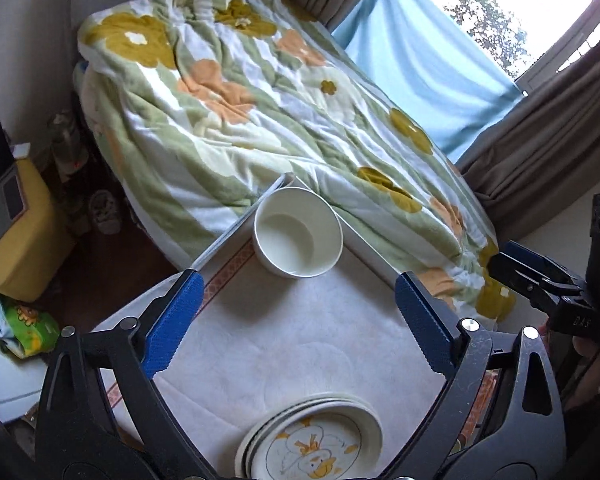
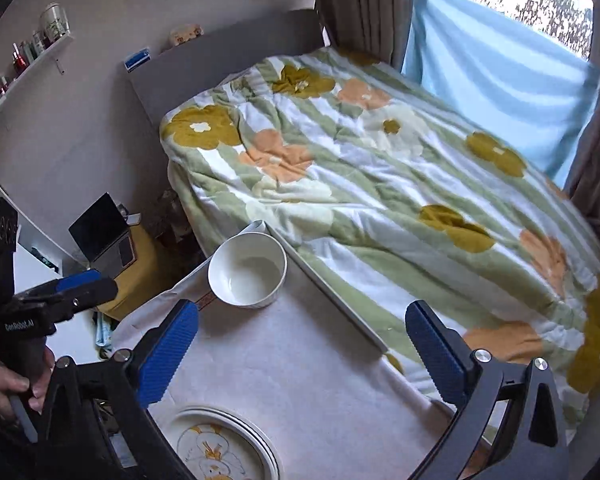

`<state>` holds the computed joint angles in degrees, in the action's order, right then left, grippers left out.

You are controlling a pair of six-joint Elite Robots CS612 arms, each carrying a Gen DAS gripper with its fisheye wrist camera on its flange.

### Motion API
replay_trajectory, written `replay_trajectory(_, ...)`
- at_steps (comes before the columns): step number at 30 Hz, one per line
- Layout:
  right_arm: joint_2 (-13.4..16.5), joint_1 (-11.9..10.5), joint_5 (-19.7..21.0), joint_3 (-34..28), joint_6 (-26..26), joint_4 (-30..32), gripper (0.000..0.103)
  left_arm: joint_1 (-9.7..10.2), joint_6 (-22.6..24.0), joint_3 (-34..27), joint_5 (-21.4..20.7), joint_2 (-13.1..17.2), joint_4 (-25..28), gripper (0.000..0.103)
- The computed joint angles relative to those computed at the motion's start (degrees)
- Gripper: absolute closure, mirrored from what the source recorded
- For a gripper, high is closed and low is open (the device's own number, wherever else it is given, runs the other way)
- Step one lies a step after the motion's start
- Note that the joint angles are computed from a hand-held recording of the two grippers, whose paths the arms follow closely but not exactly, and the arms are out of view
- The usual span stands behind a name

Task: Organize plates and bowls
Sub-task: 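Grip the rim of the white bowl with both tools and lift it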

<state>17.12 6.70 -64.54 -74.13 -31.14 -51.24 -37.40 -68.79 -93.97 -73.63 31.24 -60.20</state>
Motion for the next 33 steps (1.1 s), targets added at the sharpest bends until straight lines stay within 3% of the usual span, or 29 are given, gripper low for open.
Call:
replay_trajectory(2,0.1,1.0,0.3,3.2,1.2,1.0,0.009,1.44,-0.1,1.6,-3.0,1.0,-1.9,0.027)
replay_trajectory(5,0.5,2.3,1.6,7.8,3.0,2.2,0.031,3.14,-0.1,3.7,-6.7,2.4,-4.2,0.046)
replay_trajectory(8,0.6,3.3,2.0,11.3,3.9,2.5,0.046,4.56,0.4,5.9,-10.0,3.4,-5.9,0.060)
replay_trajectory(14,1.0,4.4,1.3,14.6,3.8,3.2,0.067,5.77,2.3,8.3,-12.8,4.4,-7.3,0.071)
replay_trajectory(21,1.2,4.8,-0.2,15.9,3.8,3.2,0.077,6.32,3.9,9.8,-13.6,4.5,-8.1,0.082)
replay_trajectory(26,1.5,4.9,-0.4,15.9,3.9,3.3,0.087,6.26,4.8,9.7,-13.1,4.5,-8.1,0.083)
replay_trajectory(33,1.9,5.0,-0.7,15.2,4.2,2.5,0.088,5.95,5.6,9.9,-12.2,4.1,-7.0,0.084)
